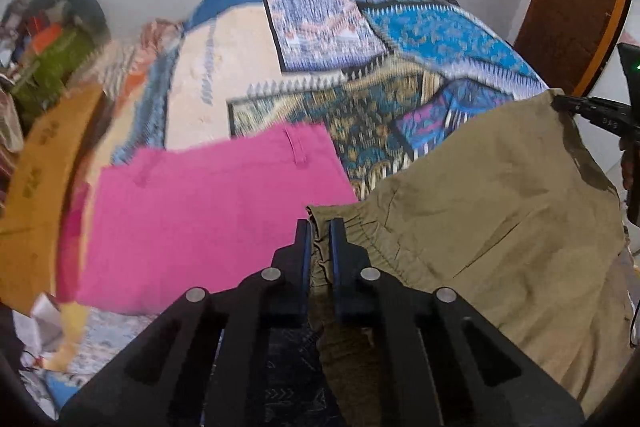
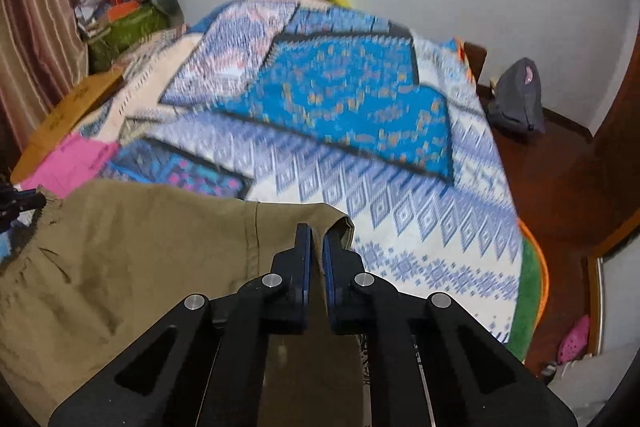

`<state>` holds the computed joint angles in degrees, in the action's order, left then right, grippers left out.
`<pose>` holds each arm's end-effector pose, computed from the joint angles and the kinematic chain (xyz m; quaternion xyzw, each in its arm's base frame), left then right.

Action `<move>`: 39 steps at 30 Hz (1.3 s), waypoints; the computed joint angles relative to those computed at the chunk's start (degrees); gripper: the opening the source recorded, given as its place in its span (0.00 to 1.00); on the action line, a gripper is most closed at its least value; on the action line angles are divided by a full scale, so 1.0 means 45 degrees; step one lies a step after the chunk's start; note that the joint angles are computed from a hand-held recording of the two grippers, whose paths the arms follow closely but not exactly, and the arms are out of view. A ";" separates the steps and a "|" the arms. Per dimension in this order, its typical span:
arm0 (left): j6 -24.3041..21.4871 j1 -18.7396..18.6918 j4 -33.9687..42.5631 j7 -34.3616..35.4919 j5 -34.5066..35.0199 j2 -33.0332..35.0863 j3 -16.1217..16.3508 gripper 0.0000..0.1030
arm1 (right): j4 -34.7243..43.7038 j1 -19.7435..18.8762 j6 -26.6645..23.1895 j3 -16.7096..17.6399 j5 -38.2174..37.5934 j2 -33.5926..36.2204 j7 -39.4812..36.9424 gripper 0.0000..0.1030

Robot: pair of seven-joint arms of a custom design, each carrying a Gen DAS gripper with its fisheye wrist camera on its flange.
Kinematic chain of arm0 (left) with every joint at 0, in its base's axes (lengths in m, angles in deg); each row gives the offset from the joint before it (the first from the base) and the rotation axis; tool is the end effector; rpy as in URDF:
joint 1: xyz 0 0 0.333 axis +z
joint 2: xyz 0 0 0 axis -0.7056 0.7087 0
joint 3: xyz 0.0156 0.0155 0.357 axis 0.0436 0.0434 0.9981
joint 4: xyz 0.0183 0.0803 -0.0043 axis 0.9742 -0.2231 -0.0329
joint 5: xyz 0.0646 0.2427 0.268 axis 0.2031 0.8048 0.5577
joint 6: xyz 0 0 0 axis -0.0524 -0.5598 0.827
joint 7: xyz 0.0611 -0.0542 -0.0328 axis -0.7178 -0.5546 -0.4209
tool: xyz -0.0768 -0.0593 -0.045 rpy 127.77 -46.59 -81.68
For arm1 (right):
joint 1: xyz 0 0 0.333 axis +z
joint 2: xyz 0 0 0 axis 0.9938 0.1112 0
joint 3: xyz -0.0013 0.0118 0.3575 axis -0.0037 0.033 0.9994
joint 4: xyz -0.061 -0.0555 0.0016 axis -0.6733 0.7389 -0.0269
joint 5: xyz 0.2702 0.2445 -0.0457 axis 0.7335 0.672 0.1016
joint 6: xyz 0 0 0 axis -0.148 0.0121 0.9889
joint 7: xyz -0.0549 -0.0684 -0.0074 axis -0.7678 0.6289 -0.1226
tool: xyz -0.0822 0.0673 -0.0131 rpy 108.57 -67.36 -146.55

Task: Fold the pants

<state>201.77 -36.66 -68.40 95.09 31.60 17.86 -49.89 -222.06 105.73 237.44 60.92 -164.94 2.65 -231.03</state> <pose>0.5930 -0.0339 0.3270 -0.4268 0.8529 -0.2678 0.1368 0.3957 0.2611 0.3723 -0.5867 0.7272 -0.2577 0.2461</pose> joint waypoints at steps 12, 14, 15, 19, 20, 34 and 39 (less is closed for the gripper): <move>0.0806 0.0547 -0.0269 0.4315 -0.4585 -0.1468 -0.1127 0.06 | -0.0123 0.0483 -0.1527 0.0701 -0.0340 -0.1474 0.0969 0.05; 0.0378 0.0458 -0.0514 0.4557 -0.4976 -0.2022 -0.0869 0.06 | -0.0250 0.0581 -0.1732 0.0874 -0.0277 -0.1843 0.1145 0.05; 0.0253 0.0389 -0.0651 0.4769 -0.5199 -0.2275 -0.0743 0.06 | -0.0394 0.0649 -0.1844 0.0978 -0.0198 -0.2161 0.1252 0.05; -0.0769 0.0166 -0.1462 0.5109 -0.5490 -0.3605 -0.0046 0.05 | -0.0810 0.0874 -0.2338 0.1448 0.0216 -0.3124 0.1492 0.05; -0.0987 0.0090 -0.1652 0.5221 -0.5587 -0.3898 0.0143 0.05 | -0.0929 0.0959 -0.2527 0.1618 0.0346 -0.3424 0.1558 0.05; -0.3619 -0.1240 -0.4959 0.6205 -0.5272 -0.8225 0.3227 0.05 | -0.1480 0.2253 -0.4892 0.3902 0.3122 -0.5549 0.1214 0.05; -0.4395 -0.1306 -0.5904 0.6113 -0.4369 -0.9214 0.4093 0.05 | -0.1454 0.2800 -0.5627 0.4512 0.3715 -0.5380 0.1613 0.05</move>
